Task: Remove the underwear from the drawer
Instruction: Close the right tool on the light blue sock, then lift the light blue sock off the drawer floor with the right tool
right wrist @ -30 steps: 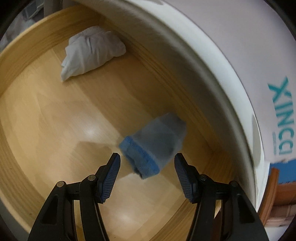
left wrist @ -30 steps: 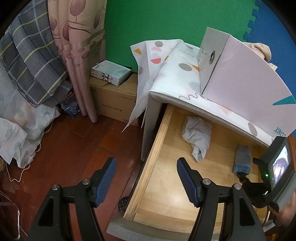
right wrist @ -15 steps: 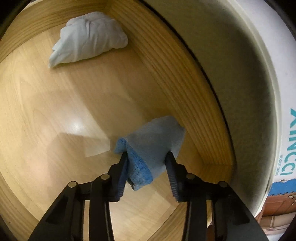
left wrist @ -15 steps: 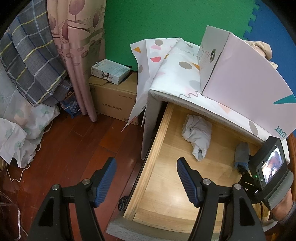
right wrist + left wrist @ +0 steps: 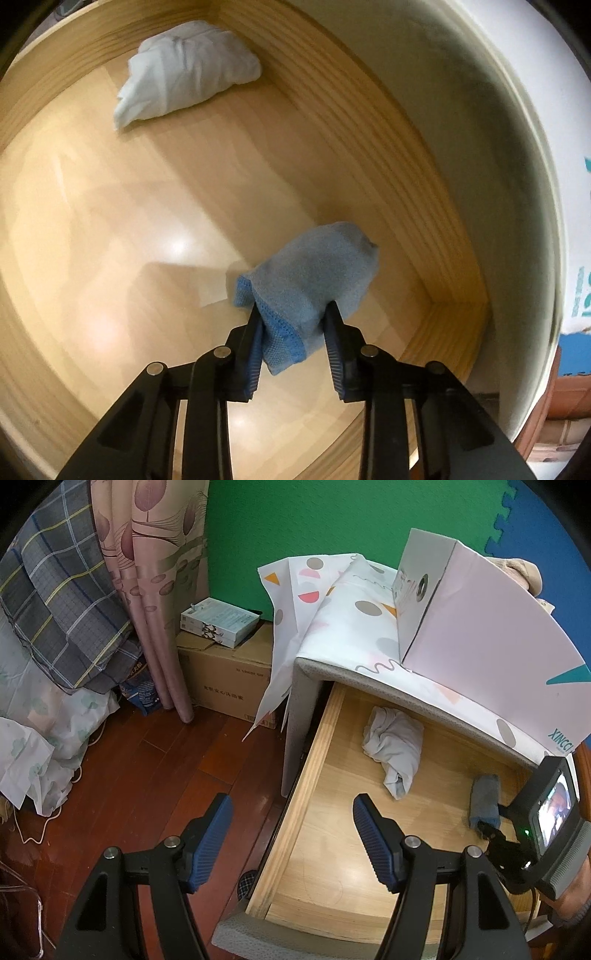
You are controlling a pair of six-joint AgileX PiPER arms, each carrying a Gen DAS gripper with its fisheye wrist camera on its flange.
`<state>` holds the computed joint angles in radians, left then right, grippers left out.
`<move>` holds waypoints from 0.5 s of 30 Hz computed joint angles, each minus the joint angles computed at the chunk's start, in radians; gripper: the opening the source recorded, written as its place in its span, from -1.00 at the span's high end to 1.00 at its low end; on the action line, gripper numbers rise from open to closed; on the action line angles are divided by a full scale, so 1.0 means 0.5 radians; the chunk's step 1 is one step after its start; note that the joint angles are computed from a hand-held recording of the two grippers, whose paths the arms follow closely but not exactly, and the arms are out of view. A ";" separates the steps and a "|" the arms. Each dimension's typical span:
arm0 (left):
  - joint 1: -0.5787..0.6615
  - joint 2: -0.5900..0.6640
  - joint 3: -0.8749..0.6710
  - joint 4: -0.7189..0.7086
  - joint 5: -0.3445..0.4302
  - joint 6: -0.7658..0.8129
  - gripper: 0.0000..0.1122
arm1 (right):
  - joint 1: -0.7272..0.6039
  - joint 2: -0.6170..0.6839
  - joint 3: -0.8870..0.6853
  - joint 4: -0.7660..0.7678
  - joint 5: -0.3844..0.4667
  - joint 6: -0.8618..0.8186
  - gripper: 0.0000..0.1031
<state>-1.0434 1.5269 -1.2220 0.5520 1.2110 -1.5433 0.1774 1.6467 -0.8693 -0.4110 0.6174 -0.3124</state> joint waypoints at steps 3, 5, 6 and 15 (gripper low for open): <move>0.003 0.004 0.002 0.002 -0.005 0.008 -0.24 | -0.025 -0.036 0.005 0.098 0.072 -0.122 0.46; 0.008 0.006 0.005 0.000 -0.011 0.014 -0.24 | -0.055 -0.002 -0.038 0.151 0.108 -0.207 0.46; 0.012 0.006 0.008 0.000 -0.017 0.017 -0.24 | -0.070 -0.007 -0.040 0.190 0.135 -0.253 0.46; 0.011 0.016 0.001 -0.004 -0.019 0.020 -0.24 | -0.242 0.090 -0.281 0.513 0.516 -0.577 0.46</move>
<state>-1.0377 1.5347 -1.2214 0.5499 1.2016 -1.5334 0.0561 1.6915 -1.0097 -0.1546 0.8752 -0.6010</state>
